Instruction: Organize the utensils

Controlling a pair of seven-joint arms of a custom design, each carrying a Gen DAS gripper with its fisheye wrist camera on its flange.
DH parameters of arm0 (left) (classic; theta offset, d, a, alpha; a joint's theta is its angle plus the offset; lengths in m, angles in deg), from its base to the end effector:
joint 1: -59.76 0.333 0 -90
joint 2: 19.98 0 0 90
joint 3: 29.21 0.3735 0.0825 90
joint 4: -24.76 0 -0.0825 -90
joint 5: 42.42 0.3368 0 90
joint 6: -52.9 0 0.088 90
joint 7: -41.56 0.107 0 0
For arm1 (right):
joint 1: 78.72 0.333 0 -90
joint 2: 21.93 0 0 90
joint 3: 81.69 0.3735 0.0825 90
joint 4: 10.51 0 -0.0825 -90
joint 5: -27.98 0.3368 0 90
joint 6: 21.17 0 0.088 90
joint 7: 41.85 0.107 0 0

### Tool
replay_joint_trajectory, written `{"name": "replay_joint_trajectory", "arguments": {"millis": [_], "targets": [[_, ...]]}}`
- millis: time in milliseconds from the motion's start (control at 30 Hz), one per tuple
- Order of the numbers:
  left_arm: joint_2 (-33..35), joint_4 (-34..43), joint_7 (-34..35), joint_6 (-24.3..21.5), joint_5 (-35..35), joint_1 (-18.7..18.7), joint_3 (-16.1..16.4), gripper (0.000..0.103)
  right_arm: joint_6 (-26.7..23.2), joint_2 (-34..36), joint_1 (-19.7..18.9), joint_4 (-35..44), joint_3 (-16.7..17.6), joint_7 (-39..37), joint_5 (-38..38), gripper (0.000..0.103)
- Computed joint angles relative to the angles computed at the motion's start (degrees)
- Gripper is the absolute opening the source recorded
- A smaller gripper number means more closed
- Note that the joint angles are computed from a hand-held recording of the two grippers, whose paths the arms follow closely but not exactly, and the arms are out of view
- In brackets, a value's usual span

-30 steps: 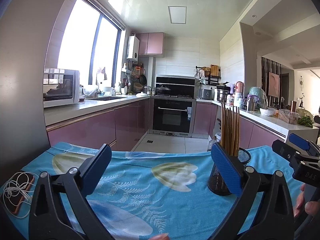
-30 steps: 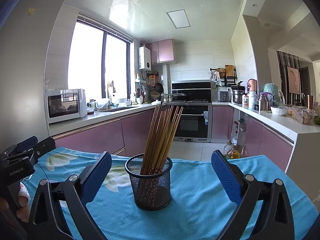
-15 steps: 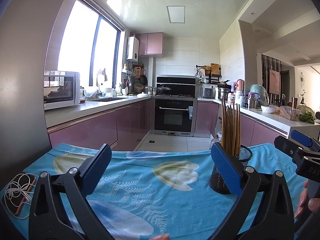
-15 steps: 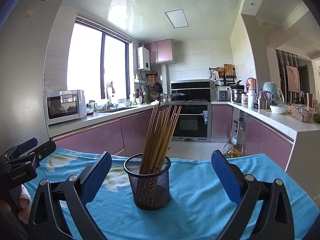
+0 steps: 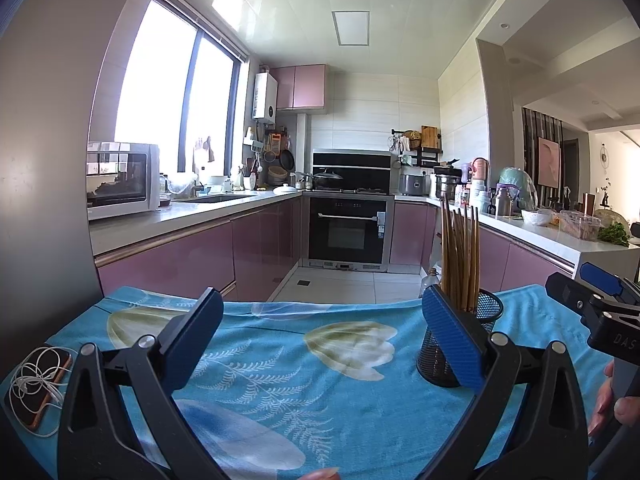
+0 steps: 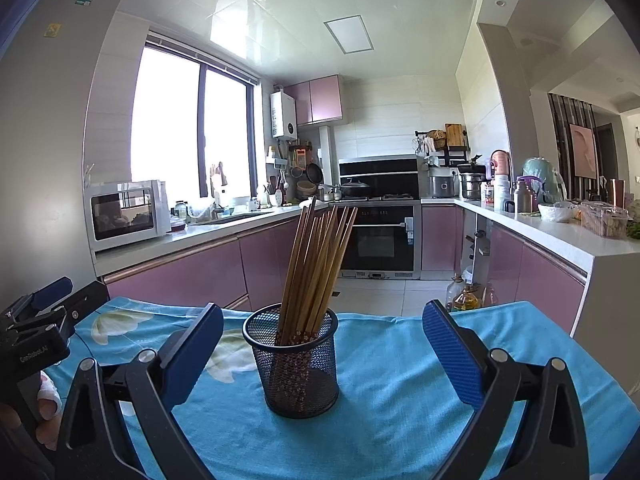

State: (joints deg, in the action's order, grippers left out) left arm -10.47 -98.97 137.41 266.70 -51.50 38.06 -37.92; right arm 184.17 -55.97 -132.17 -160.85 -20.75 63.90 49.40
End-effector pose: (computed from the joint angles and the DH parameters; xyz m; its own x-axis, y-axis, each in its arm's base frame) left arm 0.5002 -0.2606 0.5856 -0.4229 -0.9053 0.0397 -0.1701 0.0363 -0.9847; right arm 0.3844 0.1068 0.5843 -0.2580 -0.9649 -0.0482 -0.1766 0.0962 -0.9796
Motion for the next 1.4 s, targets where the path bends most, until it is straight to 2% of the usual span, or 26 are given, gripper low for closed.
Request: {"name": "replay_joint_trajectory", "arguments": {"millis": [1400], "targets": [[0.1,0.2,0.1,-0.4,0.1,-0.1,0.1,0.098,0.3,1.2,-0.2,0.7,0.7,-0.4,0.8,0.096]]}}
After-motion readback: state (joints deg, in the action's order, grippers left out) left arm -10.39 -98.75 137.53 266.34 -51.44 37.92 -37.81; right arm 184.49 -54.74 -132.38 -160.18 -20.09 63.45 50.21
